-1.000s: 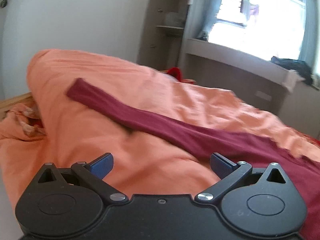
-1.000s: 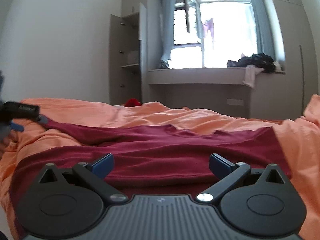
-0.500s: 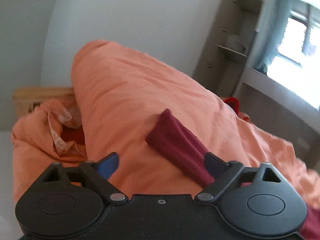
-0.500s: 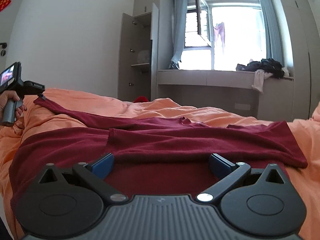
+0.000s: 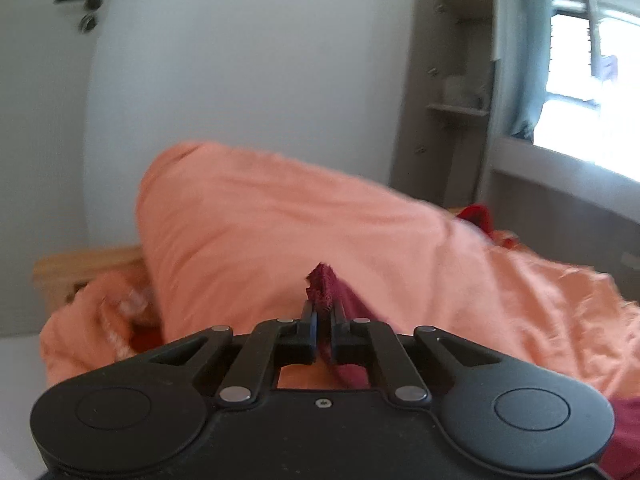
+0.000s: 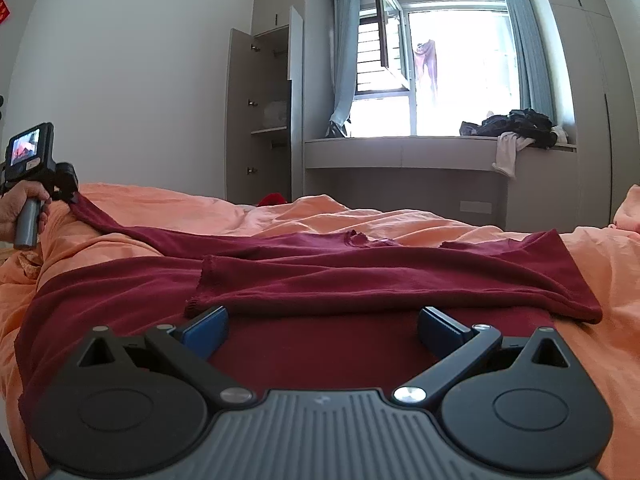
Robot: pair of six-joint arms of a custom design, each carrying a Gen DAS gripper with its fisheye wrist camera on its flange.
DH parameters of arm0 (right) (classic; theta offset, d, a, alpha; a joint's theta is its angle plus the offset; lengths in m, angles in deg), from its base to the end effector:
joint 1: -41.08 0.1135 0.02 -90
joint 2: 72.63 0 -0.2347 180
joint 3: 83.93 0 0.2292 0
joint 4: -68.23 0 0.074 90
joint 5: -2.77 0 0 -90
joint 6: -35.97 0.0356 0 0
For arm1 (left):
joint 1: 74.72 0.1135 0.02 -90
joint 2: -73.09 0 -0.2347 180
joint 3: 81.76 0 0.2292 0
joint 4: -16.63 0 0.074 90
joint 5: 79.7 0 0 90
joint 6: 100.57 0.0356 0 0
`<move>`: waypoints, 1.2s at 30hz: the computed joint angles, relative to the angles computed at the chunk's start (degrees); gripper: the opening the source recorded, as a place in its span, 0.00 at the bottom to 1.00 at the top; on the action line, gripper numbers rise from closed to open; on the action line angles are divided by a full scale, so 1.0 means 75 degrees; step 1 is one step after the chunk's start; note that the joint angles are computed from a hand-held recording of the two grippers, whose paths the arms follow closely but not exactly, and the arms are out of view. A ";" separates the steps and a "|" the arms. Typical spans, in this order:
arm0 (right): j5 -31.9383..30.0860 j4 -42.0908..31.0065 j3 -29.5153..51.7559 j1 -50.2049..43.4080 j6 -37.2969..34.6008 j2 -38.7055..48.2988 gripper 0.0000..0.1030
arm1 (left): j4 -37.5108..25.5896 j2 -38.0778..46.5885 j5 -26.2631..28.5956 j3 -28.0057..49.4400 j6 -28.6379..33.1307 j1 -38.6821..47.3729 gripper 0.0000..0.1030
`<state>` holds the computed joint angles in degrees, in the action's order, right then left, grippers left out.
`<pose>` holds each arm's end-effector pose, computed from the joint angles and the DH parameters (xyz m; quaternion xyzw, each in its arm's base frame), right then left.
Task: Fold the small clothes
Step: 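Close the left gripper on the other sleeve cuff and lift it, then carry the sleeve across the sweater body and open the left gripper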
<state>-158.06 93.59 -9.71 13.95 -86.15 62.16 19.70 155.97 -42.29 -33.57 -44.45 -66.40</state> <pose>0.3428 -0.1379 0.0310 -0.2979 0.7113 0.2619 0.5803 0.2540 0.0657 0.1658 -0.4833 0.6524 0.2804 0.5120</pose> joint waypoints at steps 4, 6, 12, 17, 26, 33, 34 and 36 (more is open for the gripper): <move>-0.0095 0.0190 0.0027 -0.0199 0.0240 0.0007 1.00 | 0.1321 -0.0441 -0.0069 -0.0201 0.1350 -0.0678 0.05; -0.0152 0.0255 0.0070 -0.0335 0.0399 0.0006 1.00 | 0.2077 -0.0542 -0.0181 -0.0206 0.2231 -0.1282 0.05; -0.0378 0.0142 0.0261 -0.0813 0.0678 -0.0029 1.00 | 0.2866 -0.0181 -0.0318 0.0563 0.3750 -0.3200 0.05; -0.0583 0.0013 0.0515 -0.1324 0.0861 -0.0049 1.00 | 0.3377 0.0917 -0.0346 0.1561 0.4235 -0.4694 0.05; -0.0541 -0.1003 0.1232 -0.2071 0.0757 0.0110 1.00 | 0.3093 0.3744 0.0208 0.3502 0.3346 -0.6653 0.05; -0.0306 -0.1468 0.1827 -0.2430 0.0904 0.0455 1.00 | 0.1807 0.5397 0.0886 0.4530 0.2123 -0.7309 0.06; -0.0285 -0.1538 0.1919 -0.2459 0.0942 0.0508 1.00 | 0.1608 0.5505 0.1045 0.4550 0.1917 -0.7317 0.06; -0.0235 -0.1717 0.2037 -0.2462 0.0981 0.0540 1.00 | 0.1132 0.5562 0.1325 0.4517 0.1545 -0.7339 0.08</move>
